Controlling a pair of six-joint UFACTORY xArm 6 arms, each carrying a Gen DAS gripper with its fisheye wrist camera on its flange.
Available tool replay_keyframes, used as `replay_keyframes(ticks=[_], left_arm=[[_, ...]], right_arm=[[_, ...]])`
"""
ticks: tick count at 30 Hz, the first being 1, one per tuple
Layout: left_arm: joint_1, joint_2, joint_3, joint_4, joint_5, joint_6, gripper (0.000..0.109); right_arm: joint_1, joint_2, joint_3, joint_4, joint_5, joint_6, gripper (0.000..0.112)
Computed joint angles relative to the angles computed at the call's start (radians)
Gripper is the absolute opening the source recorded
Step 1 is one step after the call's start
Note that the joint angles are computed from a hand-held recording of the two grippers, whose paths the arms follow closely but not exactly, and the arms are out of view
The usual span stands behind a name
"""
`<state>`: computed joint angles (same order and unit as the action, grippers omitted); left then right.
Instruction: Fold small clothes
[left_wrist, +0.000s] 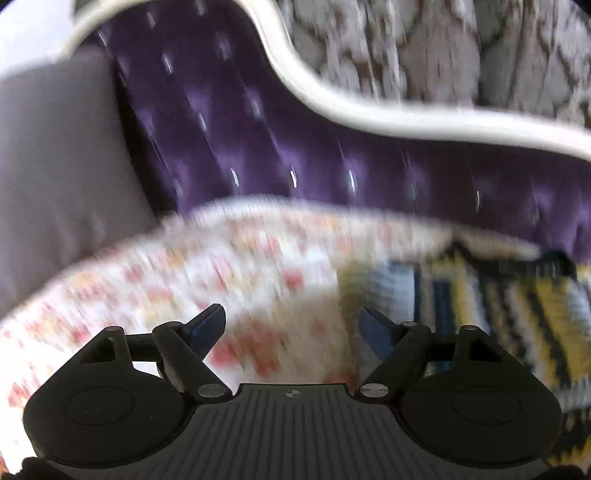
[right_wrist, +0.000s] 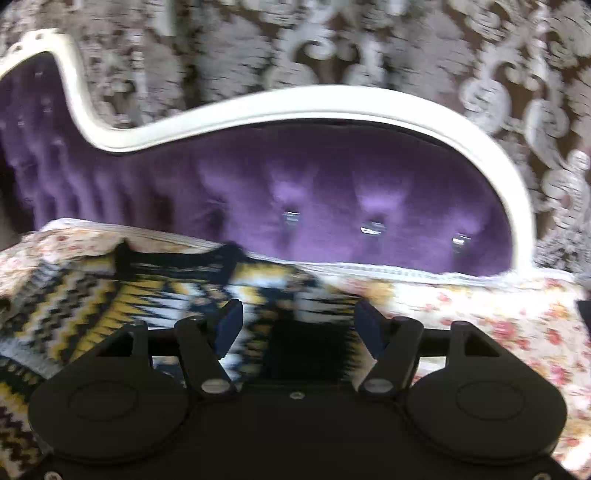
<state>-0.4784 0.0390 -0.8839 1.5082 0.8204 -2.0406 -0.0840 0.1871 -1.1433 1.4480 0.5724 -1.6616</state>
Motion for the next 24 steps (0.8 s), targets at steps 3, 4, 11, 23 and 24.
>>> replay_keyframes(ticks=[3, 4, 11, 23, 24], left_arm=[[-0.008, 0.012, -0.037, 0.038, -0.029, 0.036, 0.079], [-0.008, 0.034, -0.063, 0.036, -0.045, 0.067, 0.079], [0.013, 0.260, -0.290, -0.032, -0.158, 0.342, 0.079], [0.141, 0.283, -0.256, -0.038, -0.307, 0.159, 0.103], [0.116, 0.291, -0.267, -0.045, -0.253, 0.187, 0.103]], right_arm=[[0.035, -0.004, 0.014, 0.013, 0.011, -0.026, 0.070], [0.049, -0.002, 0.017, 0.016, 0.007, -0.030, 0.070], [0.107, 0.036, -0.001, -0.017, -0.019, 0.053, 0.070], [0.160, 0.151, -0.057, -0.021, -0.189, 0.083, 0.099], [0.162, 0.154, -0.058, 0.000, -0.195, 0.061, 0.100]])
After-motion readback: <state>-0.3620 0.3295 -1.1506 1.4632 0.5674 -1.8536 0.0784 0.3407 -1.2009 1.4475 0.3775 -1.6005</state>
